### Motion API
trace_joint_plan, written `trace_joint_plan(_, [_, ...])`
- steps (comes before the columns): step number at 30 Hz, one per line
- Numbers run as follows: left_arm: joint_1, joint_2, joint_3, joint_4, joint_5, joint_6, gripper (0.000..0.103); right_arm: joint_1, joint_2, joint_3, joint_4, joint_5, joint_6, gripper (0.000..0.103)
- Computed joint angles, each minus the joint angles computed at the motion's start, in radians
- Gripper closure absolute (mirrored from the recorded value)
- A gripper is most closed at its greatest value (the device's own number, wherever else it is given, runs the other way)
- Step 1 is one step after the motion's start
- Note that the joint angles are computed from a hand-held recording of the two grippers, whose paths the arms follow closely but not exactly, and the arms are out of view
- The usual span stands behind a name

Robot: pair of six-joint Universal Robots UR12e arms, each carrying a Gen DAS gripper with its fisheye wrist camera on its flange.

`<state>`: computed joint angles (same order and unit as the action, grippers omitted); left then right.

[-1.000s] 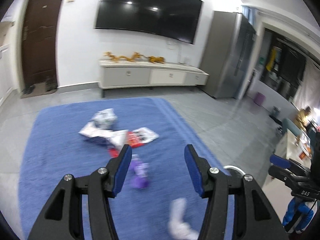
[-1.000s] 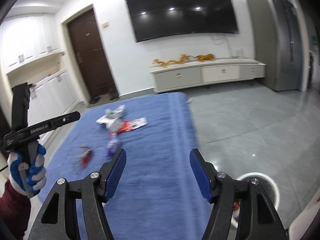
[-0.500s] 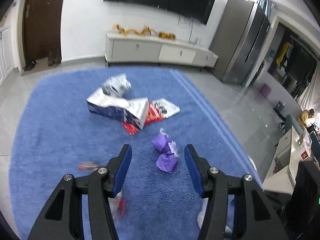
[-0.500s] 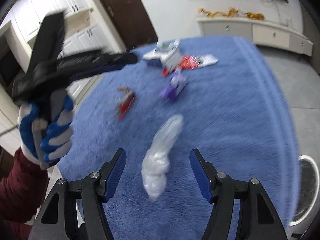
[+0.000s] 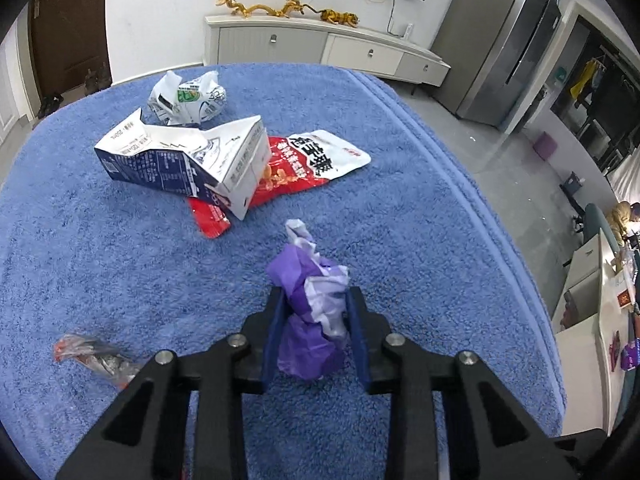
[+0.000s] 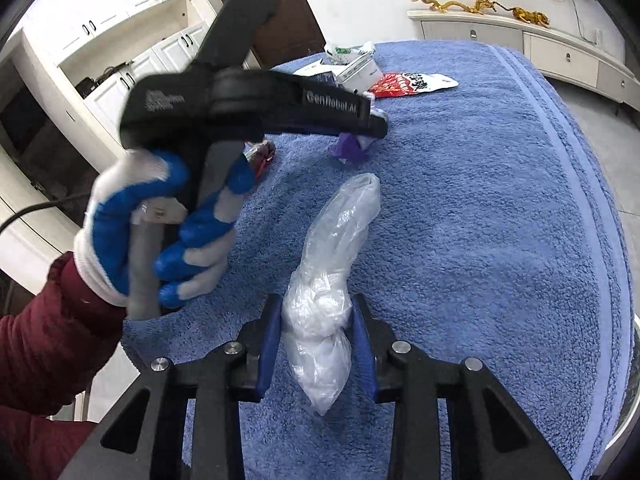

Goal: Collect trash
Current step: 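Grasp the purple bag with left tool while right tool grasps white plastic bag, then carry purple bag and white plastic bag over the bin and open both tools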

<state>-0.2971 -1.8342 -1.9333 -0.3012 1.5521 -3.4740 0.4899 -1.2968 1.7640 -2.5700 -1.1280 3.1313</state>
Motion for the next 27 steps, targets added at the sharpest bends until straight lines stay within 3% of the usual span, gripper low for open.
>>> trace_joint_plan(11, [-0.013,0.042,-0.043,0.099,0.030,-0.032,0.077,-0.051,-0.039,0.065,-0.125,0.047,0.088,0.071])
trace_joint_plan(20, [-0.080,0.085,-0.068,0.125,0.186,-0.054,0.077,-0.094,-0.076,0.116,-0.213,0.055,0.109,0.071])
trace_joint_plan(27, [-0.157,0.086,-0.051,0.089,0.358,-0.051,0.077,-0.139,-0.104,0.162,-0.281,0.069,0.140,0.071])
